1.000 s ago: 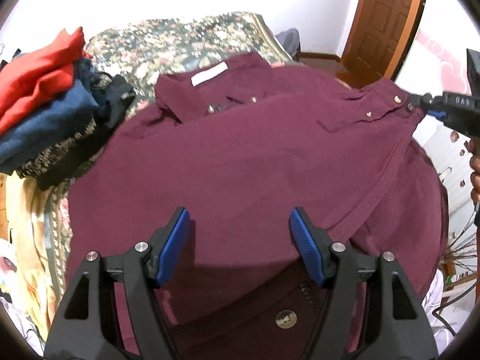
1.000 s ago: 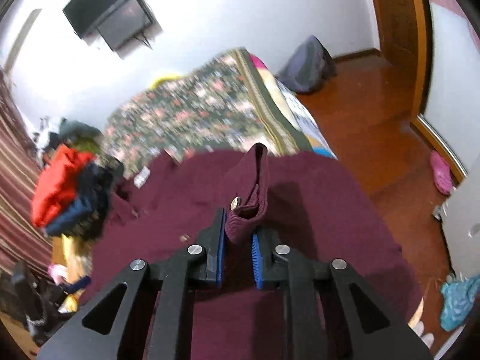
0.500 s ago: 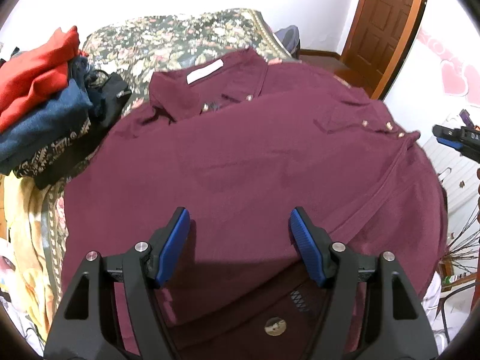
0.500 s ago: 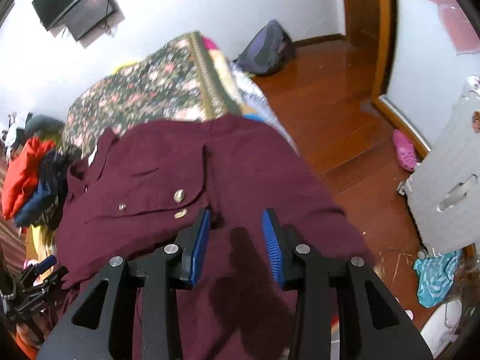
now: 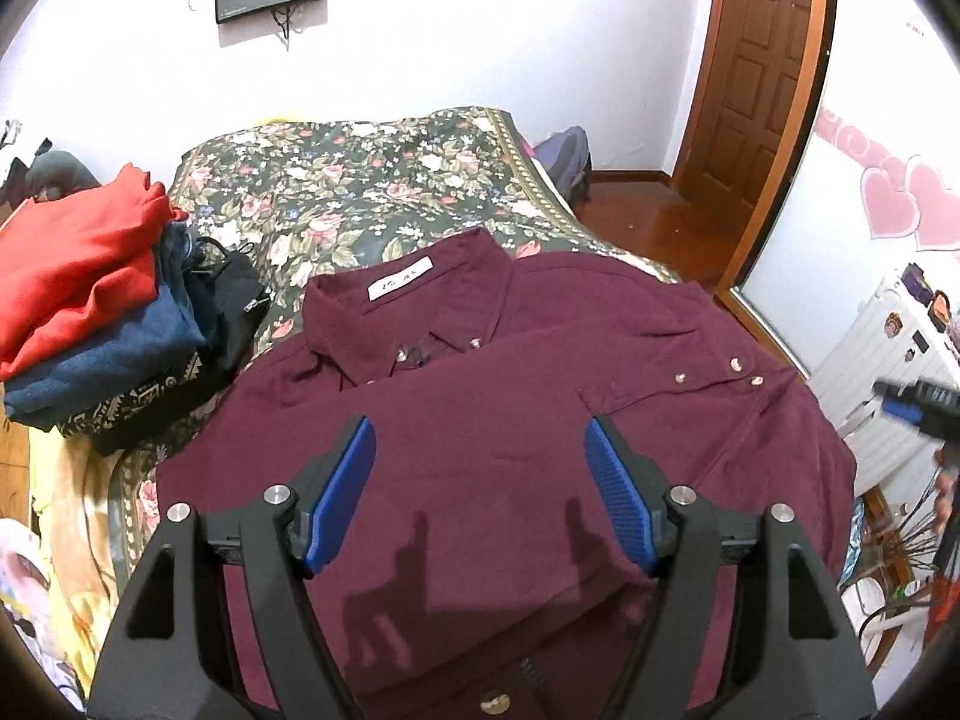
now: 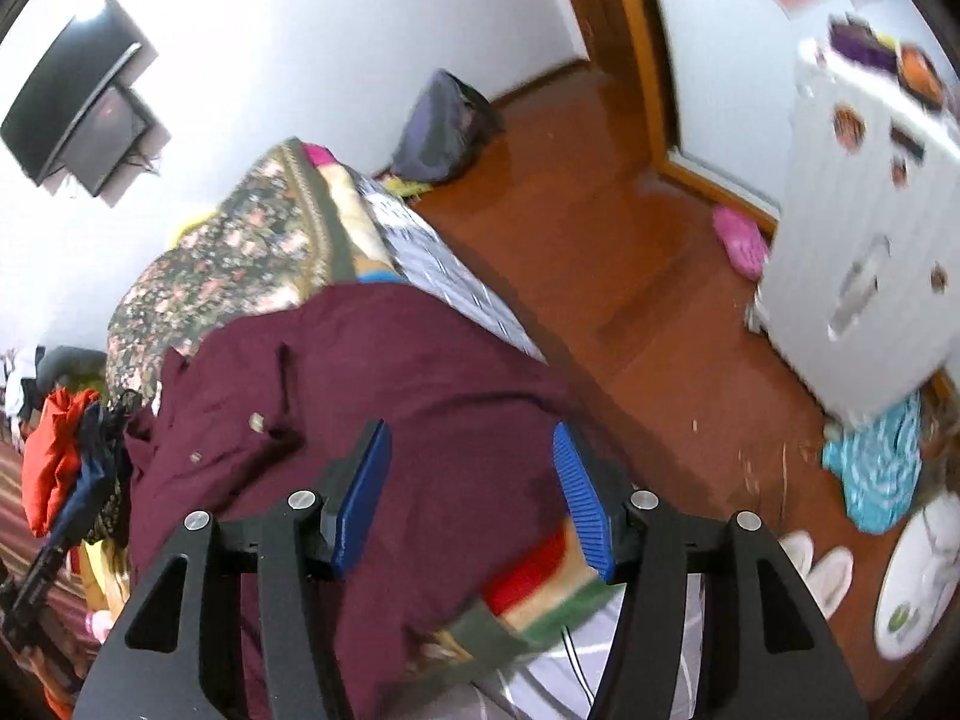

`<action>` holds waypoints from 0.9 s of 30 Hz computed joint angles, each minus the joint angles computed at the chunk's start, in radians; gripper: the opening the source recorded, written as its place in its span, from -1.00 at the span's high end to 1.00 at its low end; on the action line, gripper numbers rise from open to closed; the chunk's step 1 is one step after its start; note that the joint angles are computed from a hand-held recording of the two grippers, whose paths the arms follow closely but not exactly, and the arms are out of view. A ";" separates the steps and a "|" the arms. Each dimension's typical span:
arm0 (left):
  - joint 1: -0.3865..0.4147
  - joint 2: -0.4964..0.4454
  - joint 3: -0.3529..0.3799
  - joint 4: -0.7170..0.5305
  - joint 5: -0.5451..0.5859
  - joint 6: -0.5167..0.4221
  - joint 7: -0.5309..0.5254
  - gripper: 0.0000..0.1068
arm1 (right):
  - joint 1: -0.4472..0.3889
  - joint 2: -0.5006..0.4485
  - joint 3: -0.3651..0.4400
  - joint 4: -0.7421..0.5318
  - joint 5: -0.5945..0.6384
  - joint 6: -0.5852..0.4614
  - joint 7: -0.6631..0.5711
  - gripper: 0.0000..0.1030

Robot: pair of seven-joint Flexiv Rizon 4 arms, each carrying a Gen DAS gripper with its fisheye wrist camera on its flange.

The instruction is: Fold large clothes

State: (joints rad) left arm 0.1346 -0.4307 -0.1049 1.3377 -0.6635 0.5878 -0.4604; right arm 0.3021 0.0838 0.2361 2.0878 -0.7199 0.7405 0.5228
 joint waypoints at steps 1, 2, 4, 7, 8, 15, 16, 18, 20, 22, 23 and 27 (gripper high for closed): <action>-0.001 0.001 0.000 0.002 0.001 -0.002 -0.001 -0.34 | -0.006 0.004 -0.002 0.027 0.012 0.045 0.027 -0.02; -0.002 0.001 0.000 0.003 0.003 -0.004 -0.002 -0.34 | -0.016 0.007 -0.006 0.060 0.015 0.109 0.065 -0.02; -0.006 0.002 0.003 0.006 0.013 -0.010 -0.006 -0.34 | -0.044 0.001 -0.019 0.128 -0.006 0.268 0.168 -0.02; -0.012 0.004 0.007 0.014 0.028 -0.012 -0.010 -0.34 | -0.085 -0.022 -0.038 0.196 -0.074 0.459 0.303 -0.02; -0.014 0.004 0.008 0.015 0.032 -0.013 -0.013 -0.34 | -0.102 -0.032 -0.048 0.211 -0.126 0.512 0.357 -0.03; -0.016 0.002 0.013 0.021 0.045 -0.005 -0.027 -0.34 | -0.144 -0.061 -0.084 0.206 -0.234 0.545 0.402 -0.07; -0.016 0.000 0.013 0.018 0.048 -0.005 -0.030 -0.34 | -0.144 -0.070 -0.088 0.200 -0.218 0.541 0.377 -0.07; -0.016 -0.003 0.015 0.016 0.055 -0.005 -0.037 -0.34 | -0.143 -0.092 -0.099 0.184 -0.201 0.535 0.339 -0.07; -0.015 -0.006 0.016 0.014 0.061 -0.005 -0.042 -0.34 | -0.145 -0.102 -0.110 0.185 -0.214 0.535 0.344 -0.03; -0.014 -0.008 0.017 0.015 0.067 -0.002 -0.047 -0.34 | -0.147 -0.107 -0.120 0.192 -0.228 0.540 0.369 0.00; -0.014 -0.007 0.017 0.018 0.069 0.002 -0.046 -0.34 | -0.148 -0.107 -0.123 0.194 -0.234 0.538 0.386 0.14; -0.012 0.000 0.018 0.035 0.074 0.025 -0.028 -0.34 | -0.125 -0.083 -0.100 0.155 -0.131 0.419 0.302 0.70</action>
State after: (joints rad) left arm 0.1230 -0.4307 -0.0872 1.3723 -0.5900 0.6131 -0.4885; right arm 0.1773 0.0009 0.1358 2.2432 -0.8505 1.1598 0.8246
